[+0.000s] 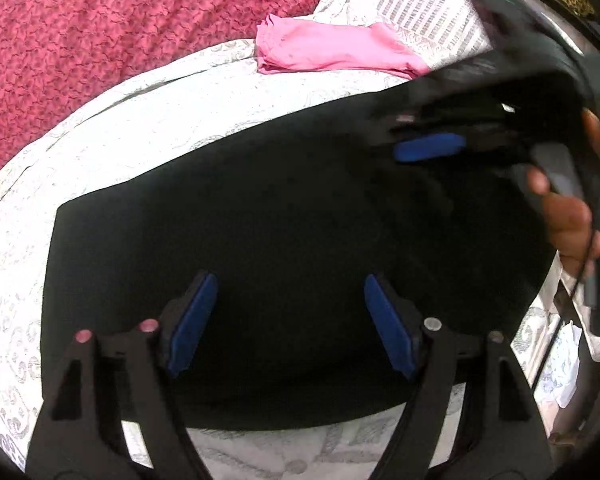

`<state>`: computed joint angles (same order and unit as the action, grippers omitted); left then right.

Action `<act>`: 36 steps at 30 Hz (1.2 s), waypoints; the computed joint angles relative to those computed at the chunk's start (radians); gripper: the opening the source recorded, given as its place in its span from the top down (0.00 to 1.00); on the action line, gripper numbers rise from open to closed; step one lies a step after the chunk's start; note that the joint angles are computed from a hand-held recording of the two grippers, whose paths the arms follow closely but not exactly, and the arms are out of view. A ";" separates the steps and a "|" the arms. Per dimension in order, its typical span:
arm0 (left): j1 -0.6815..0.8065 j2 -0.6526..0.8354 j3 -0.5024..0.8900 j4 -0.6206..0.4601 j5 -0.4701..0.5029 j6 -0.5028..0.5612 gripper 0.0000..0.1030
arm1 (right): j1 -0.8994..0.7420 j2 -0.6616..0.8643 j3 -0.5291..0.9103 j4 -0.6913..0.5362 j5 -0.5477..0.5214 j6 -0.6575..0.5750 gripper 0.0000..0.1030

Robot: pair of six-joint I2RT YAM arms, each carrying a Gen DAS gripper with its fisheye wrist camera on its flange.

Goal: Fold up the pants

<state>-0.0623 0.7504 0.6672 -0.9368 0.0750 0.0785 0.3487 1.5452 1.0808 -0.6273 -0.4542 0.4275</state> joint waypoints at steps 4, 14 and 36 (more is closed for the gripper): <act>-0.074 -0.016 0.017 -0.020 -0.067 -0.050 0.25 | -0.110 -0.195 -0.119 -0.068 -0.007 -0.103 0.60; -0.363 0.021 0.132 -0.089 -0.240 -0.226 0.25 | -0.579 -0.466 -0.278 -0.297 -0.142 -0.352 0.49; -0.068 -0.029 0.106 -0.159 0.132 -0.218 0.25 | -0.855 -0.375 -0.320 -0.212 -0.353 -0.285 0.37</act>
